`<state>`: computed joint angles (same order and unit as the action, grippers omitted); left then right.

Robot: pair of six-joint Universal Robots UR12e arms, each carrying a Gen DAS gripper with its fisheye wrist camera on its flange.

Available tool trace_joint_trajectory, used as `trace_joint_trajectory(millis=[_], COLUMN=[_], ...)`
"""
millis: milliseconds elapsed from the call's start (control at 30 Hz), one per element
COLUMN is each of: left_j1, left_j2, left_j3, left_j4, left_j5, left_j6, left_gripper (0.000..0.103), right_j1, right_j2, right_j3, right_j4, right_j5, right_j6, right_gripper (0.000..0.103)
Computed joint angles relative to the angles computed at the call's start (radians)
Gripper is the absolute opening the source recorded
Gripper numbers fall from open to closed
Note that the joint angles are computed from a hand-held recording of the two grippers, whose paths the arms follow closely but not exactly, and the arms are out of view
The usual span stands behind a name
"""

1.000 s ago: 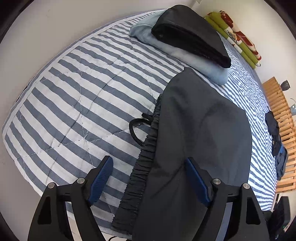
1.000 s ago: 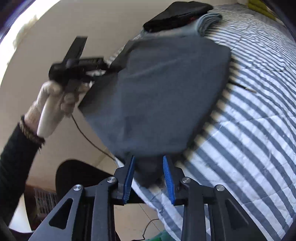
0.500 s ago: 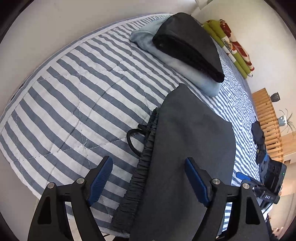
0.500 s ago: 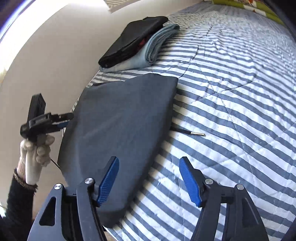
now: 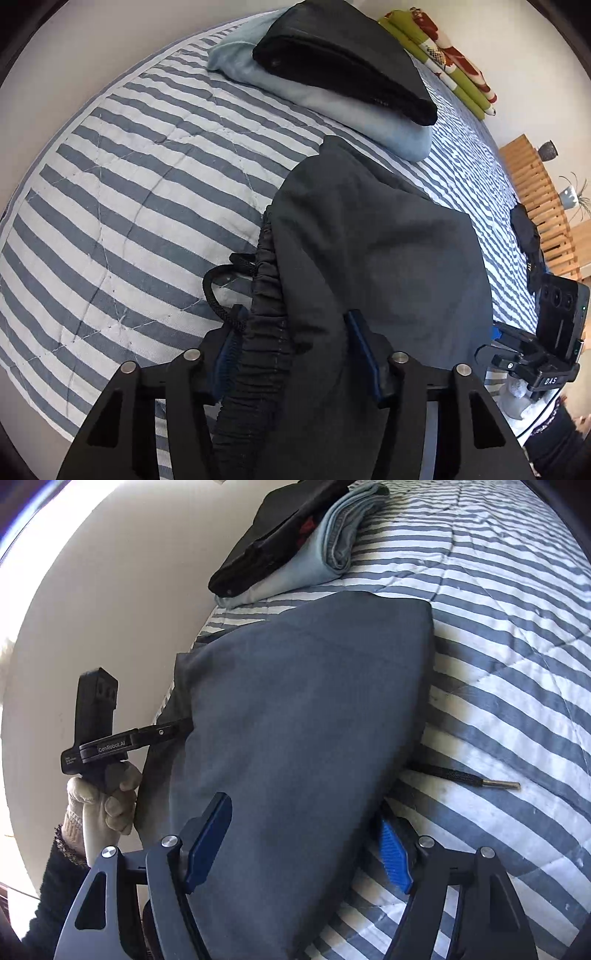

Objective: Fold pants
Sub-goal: 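Lift the folded trousers with both grippers and carry them onto the clothing stack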

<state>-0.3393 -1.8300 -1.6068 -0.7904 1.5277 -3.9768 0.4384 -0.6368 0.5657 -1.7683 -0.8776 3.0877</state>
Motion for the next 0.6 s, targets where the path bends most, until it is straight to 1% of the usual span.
trace_joint_trajectory(millis=[33,67,100,133,167,233,300,367,433,500,600], left_j1=[-0.005,-0.010,-0.014,-0.017,-0.020,-0.026,-0.029,-0.032,-0.041,-0.048,-0.055], left_j2=[-0.005,-0.009,-0.012,-0.013,-0.012,-0.009,0.000,0.007,0.006,0.006,0.000], left_j3=[0.008,0.014,0.019,0.021,0.021,0.018,0.006,-0.003,0.006,0.011,0.019], left_j4=[-0.004,-0.010,-0.015,-0.015,-0.012,-0.002,0.028,0.053,0.043,0.040,0.068], left_j5=[0.014,0.027,0.041,0.051,0.061,0.081,0.093,0.098,0.122,0.139,0.141], left_j6=[0.005,0.008,0.007,0.002,-0.005,-0.009,-0.032,-0.057,-0.050,-0.044,-0.068], left_gripper=[0.052,0.051,0.050,0.049,0.046,0.041,0.032,0.028,0.027,0.025,0.023], right_j1=[0.003,0.006,0.009,0.010,0.015,0.018,0.019,0.026,0.032,0.032,0.031], right_j2=[0.003,0.005,0.000,0.000,0.013,0.018,-0.005,-0.037,-0.064,-0.090,-0.111], right_j3=[-0.007,-0.014,-0.004,-0.006,-0.026,-0.034,0.011,0.065,0.106,0.139,0.161], right_j4=[0.004,0.013,-0.001,0.012,0.012,0.018,-0.028,-0.091,-0.137,-0.170,-0.198], right_j5=[-0.006,-0.019,-0.036,-0.045,-0.053,-0.062,-0.066,-0.101,-0.130,-0.143,-0.144], right_j6=[-0.004,-0.008,-0.002,-0.006,0.007,0.017,0.037,0.031,0.016,0.005,0.006], right_gripper=[0.060,0.055,0.044,0.034,0.031,0.011,0.008,0.007,0.006,0.006,0.006])
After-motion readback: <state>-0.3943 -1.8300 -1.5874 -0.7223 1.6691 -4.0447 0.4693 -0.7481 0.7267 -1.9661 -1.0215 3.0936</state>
